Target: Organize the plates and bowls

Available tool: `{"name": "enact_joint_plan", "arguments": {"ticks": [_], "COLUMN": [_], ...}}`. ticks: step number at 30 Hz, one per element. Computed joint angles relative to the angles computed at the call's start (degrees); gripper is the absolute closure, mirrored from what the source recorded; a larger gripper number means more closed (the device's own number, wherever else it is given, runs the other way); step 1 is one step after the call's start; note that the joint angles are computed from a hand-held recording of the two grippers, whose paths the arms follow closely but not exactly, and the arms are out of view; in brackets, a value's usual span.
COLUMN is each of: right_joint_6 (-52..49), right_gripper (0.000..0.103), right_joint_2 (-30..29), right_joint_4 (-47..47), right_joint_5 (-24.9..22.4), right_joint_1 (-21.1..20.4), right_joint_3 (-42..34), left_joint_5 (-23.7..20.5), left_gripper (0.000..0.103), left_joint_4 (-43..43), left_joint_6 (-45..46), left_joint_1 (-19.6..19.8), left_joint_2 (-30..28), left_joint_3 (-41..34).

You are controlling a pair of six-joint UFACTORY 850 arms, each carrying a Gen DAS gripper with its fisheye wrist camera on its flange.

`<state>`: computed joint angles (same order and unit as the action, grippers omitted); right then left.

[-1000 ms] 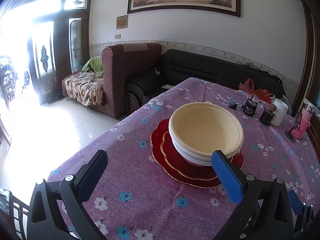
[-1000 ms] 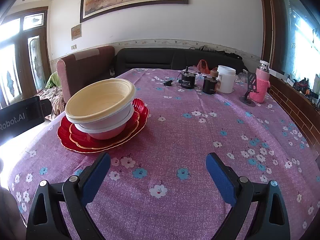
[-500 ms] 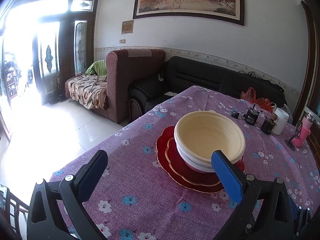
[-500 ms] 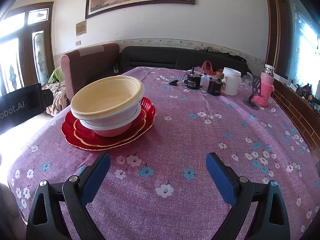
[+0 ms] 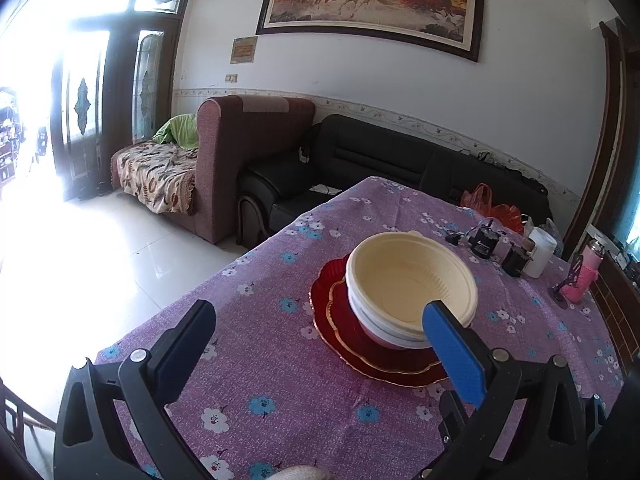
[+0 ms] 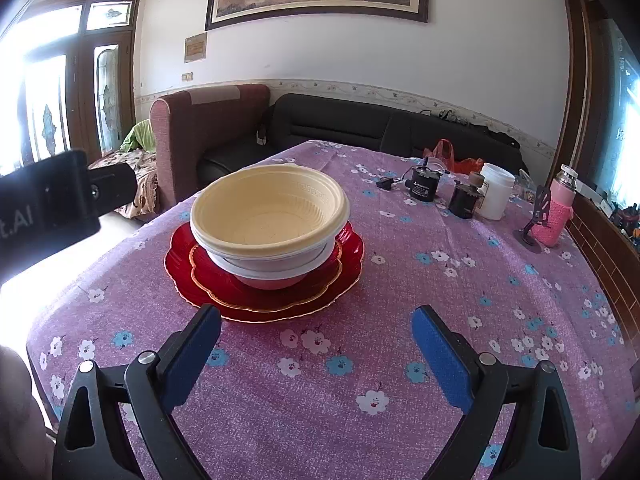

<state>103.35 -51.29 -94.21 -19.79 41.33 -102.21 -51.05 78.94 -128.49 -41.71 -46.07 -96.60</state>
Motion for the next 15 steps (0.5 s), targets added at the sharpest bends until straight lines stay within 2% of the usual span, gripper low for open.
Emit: {"name": "enact_joint_plan", "arguments": {"ticks": [5, 8, 15], "right_joint_6": [-4.0, -9.6, -20.4], "right_gripper": [0.005, 0.005, 0.005], "right_joint_2": [-0.7, -1.4, -3.0], "right_joint_4": [3.9, 9.6, 21.1], "right_joint_5": [0.2, 0.7, 0.3], "right_joint_1": [0.2, 0.1, -0.7], "right_joint_3": [-1.1, -2.4, -6.2], "left_joint_5": [1.2, 0.3, 1.9], "left_gripper": [0.0, 0.0, 0.0], "left_joint_4": [-1.8, -3.5, -5.3], "left_joint_6": [-0.3, 1.4, 2.8], "left_joint_1": [0.5, 0.6, 1.1], "left_joint_2": [0.4, -0.1, 0.1], "left_joint_3": [0.6, -0.2, 0.1]}}
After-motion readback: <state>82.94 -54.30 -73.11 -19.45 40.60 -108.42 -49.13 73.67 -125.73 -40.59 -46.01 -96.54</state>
